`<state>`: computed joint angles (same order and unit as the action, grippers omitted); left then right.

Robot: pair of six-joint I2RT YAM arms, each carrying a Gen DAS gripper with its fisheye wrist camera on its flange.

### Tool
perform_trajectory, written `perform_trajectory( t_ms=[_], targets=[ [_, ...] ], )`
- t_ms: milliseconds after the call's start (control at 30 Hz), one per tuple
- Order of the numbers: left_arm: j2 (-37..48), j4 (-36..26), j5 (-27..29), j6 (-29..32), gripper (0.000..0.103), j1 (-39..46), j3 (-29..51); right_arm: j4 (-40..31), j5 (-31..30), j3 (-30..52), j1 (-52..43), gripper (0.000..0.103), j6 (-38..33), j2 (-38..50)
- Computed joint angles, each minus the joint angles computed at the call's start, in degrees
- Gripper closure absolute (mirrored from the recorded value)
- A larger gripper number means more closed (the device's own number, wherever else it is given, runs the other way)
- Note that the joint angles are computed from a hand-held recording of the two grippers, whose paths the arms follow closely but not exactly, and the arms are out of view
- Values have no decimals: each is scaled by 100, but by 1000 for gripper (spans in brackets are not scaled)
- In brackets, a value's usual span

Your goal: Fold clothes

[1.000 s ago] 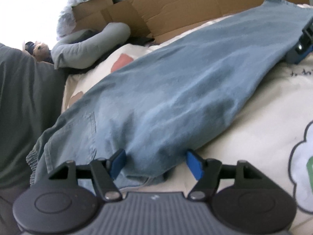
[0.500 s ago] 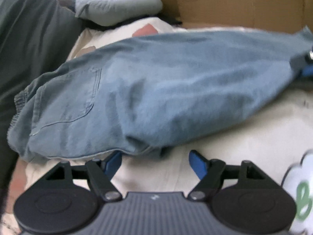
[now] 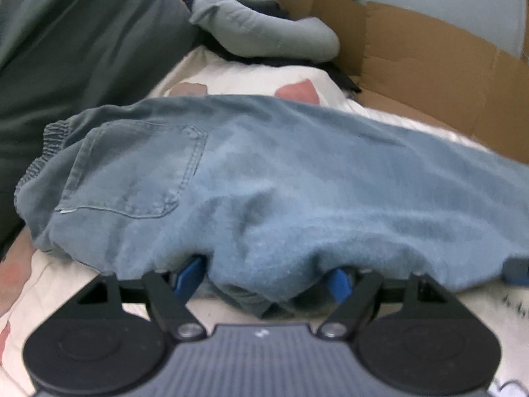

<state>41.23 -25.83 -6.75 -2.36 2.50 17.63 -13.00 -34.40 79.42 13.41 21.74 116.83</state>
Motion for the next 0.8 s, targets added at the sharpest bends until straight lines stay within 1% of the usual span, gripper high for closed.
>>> perform_trajectory(
  t_ms=[67, 167, 267, 333, 467, 500, 533, 567, 600, 633, 733, 800],
  targets=[
    [150, -10, -2, -101, 24, 87, 63, -6, -30, -23, -1, 60, 48, 6],
    [329, -95, 158, -300, 23, 409, 160, -20, -29, -45, 10, 60, 27, -5],
    [170, -284, 244, -256, 23, 649, 183, -12, -36, -106, -14, 60, -9, -49],
    [129, -298, 336, -151, 23, 787, 178, -1, -16, -157, -38, 60, 10, -64],
    [25, -269, 102, -99, 23, 652, 138, -53, -9, -172, -81, 60, 12, -30],
    [-3, -299, 47, -142, 27, 588, 146, -63, 3, -175, -81, 60, -6, -32],
    [-3, -371, 126, -172, 36, 608, 180, -75, 14, -178, -81, 60, -22, -33],
    [10, -466, 276, -190, 42, 674, 227, -92, 21, -173, -84, 60, -33, -31],
    [33, -583, 411, -205, 56, 716, 286, -103, 29, -169, -86, 60, -39, -32],
    [59, -713, 542, -213, 67, 751, 350, -105, 34, -175, -89, 60, -48, -38],
    [-1, -970, 616, -204, 76, 774, 458, -109, 65, -189, -92, 60, -53, -46],
    [17, -1111, 744, -251, 76, 935, 532, -102, 65, -213, -100, 60, -62, -52]
  ],
)
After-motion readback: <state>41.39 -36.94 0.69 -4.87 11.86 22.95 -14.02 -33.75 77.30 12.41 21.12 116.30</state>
